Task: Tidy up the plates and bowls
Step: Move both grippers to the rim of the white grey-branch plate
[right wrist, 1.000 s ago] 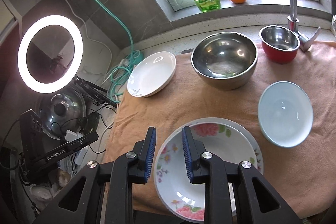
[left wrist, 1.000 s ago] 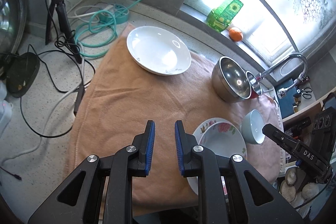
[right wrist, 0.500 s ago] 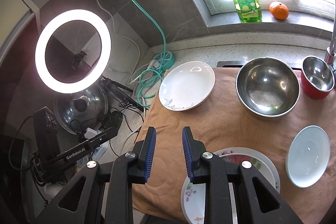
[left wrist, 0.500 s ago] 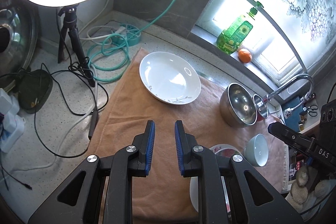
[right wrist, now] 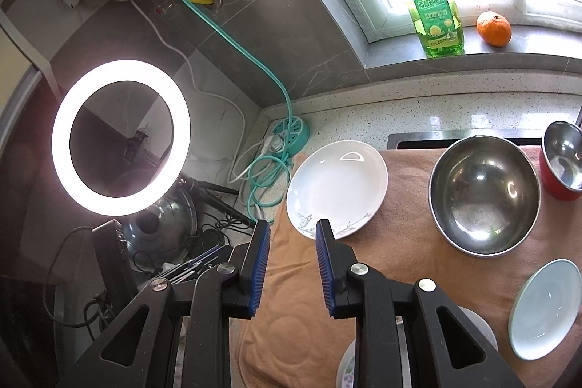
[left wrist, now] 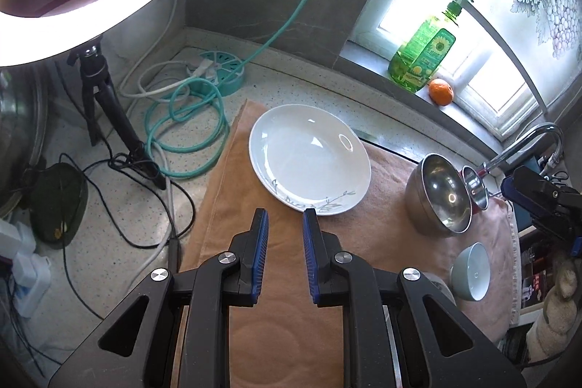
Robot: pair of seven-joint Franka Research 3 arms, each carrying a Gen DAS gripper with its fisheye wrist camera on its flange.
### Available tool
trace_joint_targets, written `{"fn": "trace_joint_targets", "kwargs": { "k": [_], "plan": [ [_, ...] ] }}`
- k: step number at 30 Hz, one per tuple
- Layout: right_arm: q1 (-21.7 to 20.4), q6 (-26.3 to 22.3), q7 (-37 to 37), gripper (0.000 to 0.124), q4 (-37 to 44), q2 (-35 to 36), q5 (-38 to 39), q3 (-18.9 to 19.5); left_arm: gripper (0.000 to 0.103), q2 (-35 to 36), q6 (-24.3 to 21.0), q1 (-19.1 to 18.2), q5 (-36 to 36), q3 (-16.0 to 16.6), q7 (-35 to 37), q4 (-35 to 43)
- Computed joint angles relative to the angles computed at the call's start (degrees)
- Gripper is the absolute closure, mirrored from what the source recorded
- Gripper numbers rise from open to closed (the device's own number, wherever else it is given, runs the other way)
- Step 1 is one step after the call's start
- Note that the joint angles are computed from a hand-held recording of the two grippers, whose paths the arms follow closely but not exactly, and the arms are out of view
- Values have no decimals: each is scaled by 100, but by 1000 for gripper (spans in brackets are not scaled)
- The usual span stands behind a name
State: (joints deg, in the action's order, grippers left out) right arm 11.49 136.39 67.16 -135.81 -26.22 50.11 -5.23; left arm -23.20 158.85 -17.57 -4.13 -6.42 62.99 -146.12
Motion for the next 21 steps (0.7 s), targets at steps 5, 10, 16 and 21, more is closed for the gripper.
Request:
{"fn": "trace_joint_targets", "kwargs": {
  "k": [5, 10, 16, 21],
  "plan": [
    [1, 433, 399, 100, 240, 437, -36, 174, 87, 660, 122, -96, -309, 305, 789, 442],
    [-7, 775, 896, 100, 377, 934, -234, 319, 87, 1300, 160, 11, -773, 264, 1518, 859],
    [-24, 1229, 1388, 100, 456, 1414, -698, 468, 87, 1907, 113, 363, -1003, -46, 1968, 1297],
    [-56, 1254, 1728, 101, 600, 1802, -1032, 501, 87, 2239, 144, 604, -1187, -243, 2219, 1557]
  ]
}}
